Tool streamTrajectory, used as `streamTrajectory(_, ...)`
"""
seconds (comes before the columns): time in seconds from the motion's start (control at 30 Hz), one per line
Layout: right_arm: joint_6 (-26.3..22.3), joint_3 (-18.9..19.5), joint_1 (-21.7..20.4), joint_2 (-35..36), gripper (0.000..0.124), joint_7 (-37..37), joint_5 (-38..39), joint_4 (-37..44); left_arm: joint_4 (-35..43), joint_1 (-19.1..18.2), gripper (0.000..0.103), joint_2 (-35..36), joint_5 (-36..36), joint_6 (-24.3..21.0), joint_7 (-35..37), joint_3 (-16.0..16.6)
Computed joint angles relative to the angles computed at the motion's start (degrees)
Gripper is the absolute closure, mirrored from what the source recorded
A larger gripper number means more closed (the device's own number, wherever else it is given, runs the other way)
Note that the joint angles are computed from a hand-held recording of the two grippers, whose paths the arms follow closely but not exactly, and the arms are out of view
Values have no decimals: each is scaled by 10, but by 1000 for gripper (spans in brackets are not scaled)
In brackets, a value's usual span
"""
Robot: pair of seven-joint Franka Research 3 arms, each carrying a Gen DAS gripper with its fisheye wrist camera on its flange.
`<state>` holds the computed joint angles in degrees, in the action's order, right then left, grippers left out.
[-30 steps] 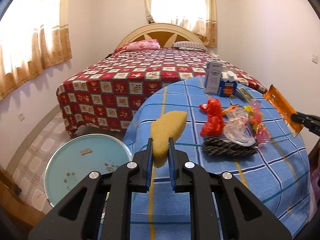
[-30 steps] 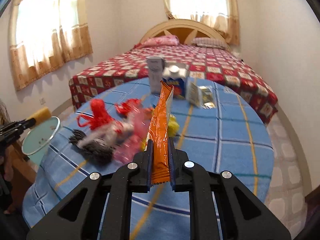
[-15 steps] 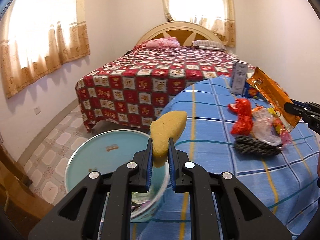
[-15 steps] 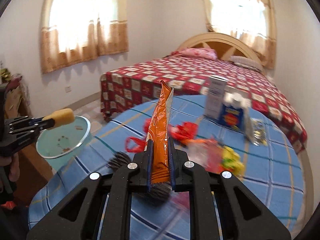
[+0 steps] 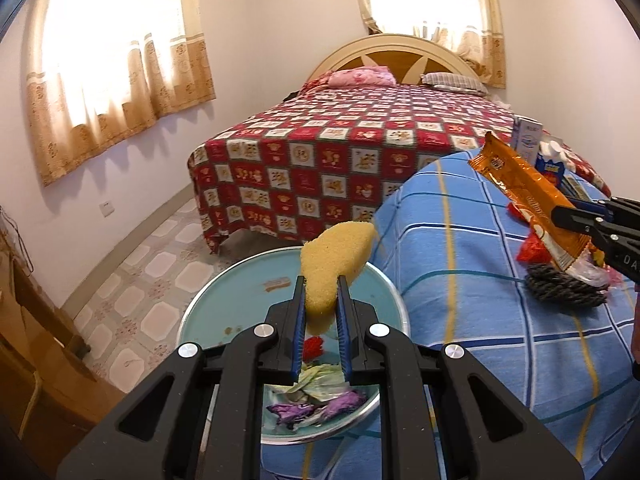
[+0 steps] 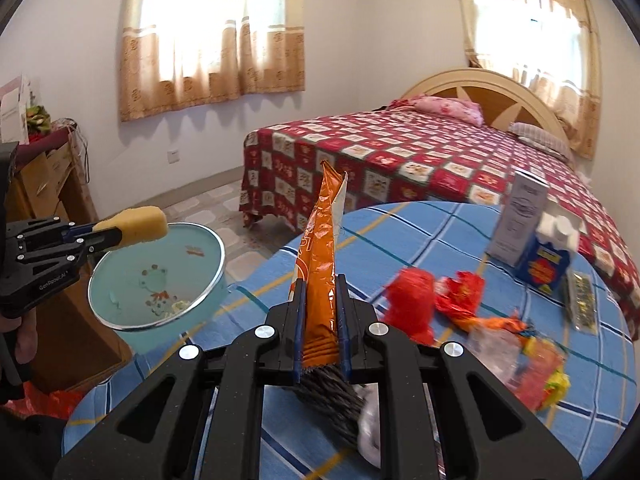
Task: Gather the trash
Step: 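Carry the sponge and orange wrapper over the blue bin with both tools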
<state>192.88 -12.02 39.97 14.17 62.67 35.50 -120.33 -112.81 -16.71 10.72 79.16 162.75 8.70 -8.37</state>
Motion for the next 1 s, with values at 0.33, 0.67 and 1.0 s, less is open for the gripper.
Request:
streamTrajectory(0.33,-23,51,-48,45,109,38,-74,55,-29,17,89,-23,-7,-25,3,1)
streamTrajectory(0.67,-51,76,-70,75,109,79,-147,98,-51,36,89,-38,-18,-34,5,-1)
streamTrajectory(1.0,-74,100,-86,98,109,99,-202,134,-63,51,89,-49,-21,-33,2,0)
